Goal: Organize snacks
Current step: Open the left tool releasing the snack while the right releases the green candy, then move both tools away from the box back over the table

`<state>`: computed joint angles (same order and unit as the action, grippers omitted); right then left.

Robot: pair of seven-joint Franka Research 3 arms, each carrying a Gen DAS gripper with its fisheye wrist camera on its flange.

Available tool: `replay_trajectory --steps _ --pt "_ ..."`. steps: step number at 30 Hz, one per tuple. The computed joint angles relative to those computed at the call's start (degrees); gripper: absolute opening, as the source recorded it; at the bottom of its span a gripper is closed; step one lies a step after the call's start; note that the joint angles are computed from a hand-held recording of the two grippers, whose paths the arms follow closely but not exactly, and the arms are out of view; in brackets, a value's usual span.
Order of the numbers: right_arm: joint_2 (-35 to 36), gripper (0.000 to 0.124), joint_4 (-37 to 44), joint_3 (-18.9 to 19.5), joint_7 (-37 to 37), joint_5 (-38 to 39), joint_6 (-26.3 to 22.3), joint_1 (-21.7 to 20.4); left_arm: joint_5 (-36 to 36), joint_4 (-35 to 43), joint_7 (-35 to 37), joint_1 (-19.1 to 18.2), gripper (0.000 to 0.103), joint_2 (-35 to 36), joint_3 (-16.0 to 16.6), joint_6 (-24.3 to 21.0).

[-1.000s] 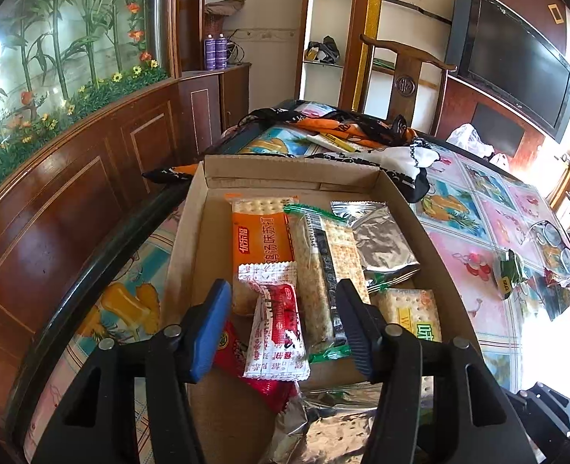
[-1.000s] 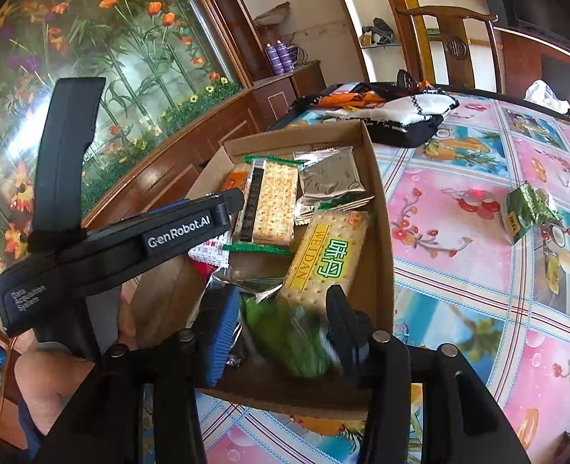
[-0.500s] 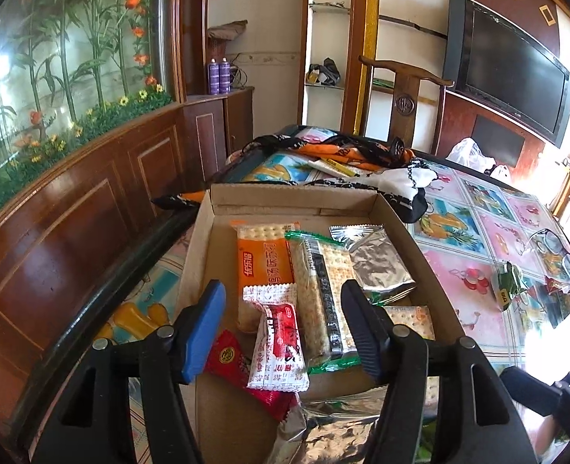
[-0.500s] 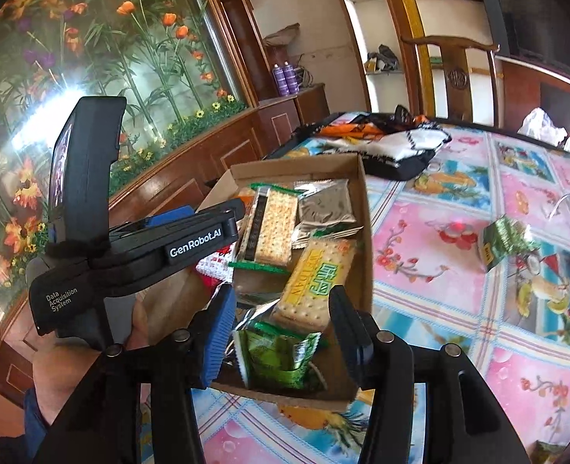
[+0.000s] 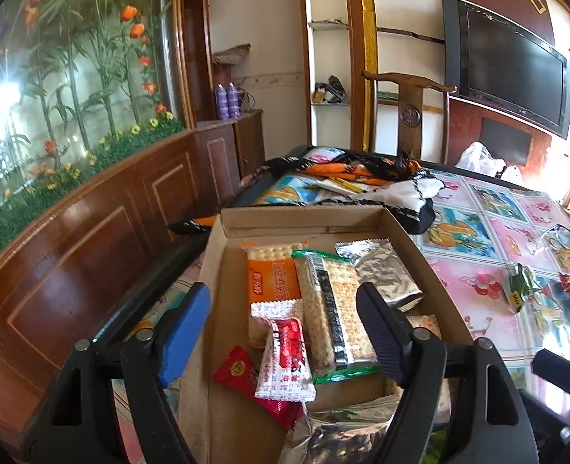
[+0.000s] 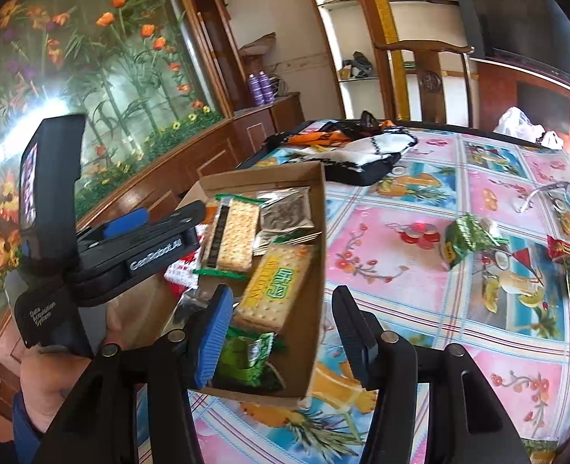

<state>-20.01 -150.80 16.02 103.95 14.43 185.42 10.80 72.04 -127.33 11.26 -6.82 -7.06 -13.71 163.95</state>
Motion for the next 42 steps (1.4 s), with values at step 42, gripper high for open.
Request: replay_trajectory --steps 42 --pt "-12.8 0.073 -9.5 -3.8 6.4 0.6 -3.0 -3.3 17.1 0.7 -11.3 -2.1 0.097 -0.6 -1.3 2.2"
